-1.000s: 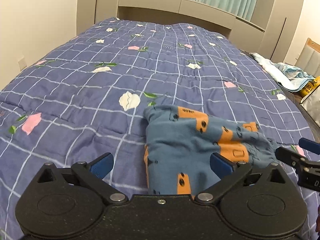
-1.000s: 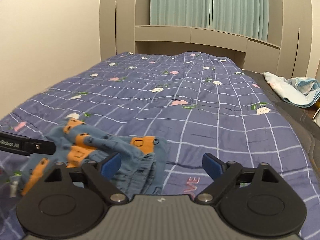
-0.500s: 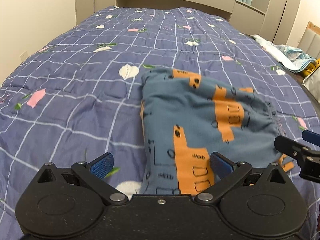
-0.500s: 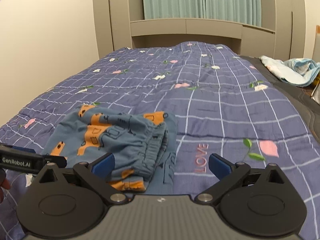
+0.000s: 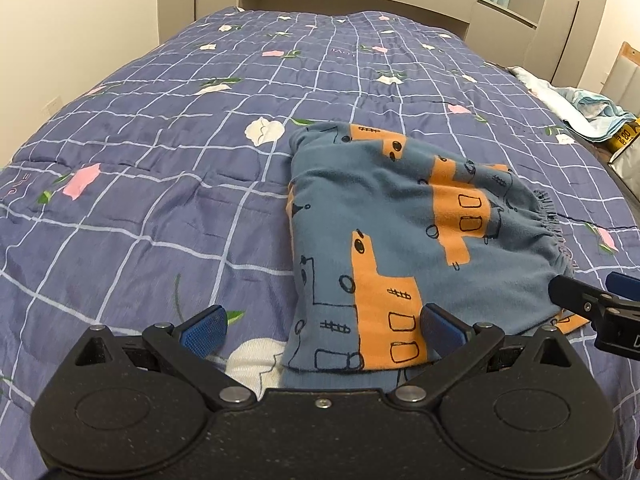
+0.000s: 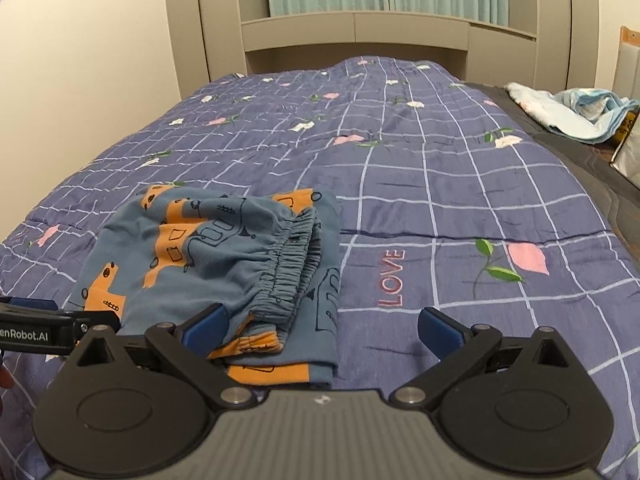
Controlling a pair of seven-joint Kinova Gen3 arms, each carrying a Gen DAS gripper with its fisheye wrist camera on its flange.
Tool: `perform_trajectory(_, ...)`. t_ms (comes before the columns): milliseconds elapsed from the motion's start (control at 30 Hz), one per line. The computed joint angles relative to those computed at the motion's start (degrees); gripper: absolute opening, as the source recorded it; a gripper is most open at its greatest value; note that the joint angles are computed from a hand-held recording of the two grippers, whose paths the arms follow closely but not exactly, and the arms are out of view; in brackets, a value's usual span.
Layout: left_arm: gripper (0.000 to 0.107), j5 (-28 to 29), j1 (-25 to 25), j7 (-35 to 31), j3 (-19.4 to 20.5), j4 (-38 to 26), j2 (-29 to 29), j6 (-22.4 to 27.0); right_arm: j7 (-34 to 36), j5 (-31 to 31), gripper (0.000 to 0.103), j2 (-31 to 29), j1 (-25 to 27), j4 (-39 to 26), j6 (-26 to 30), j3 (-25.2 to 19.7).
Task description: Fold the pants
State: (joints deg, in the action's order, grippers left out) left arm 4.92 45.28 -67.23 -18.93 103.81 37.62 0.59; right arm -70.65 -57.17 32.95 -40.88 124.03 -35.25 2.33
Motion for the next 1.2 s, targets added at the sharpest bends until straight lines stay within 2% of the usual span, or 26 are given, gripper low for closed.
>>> perform_trajectory(400, 0.102, -0.7, 4.5, 2.9, -4.4, 0.4, 0.0, 2.0, 0.9, -2.7, 0.103, -0.8, -0.1, -0.3, 2.3, 0.4)
perform_trajectory(1200, 0.102, -3.8, 5.5, 6.0, -5.1, 2.3, -2.4, 2.0, 7.0, -9.6, 0.103, -3.0, -0.9, 0.5, 1.6, -1.3)
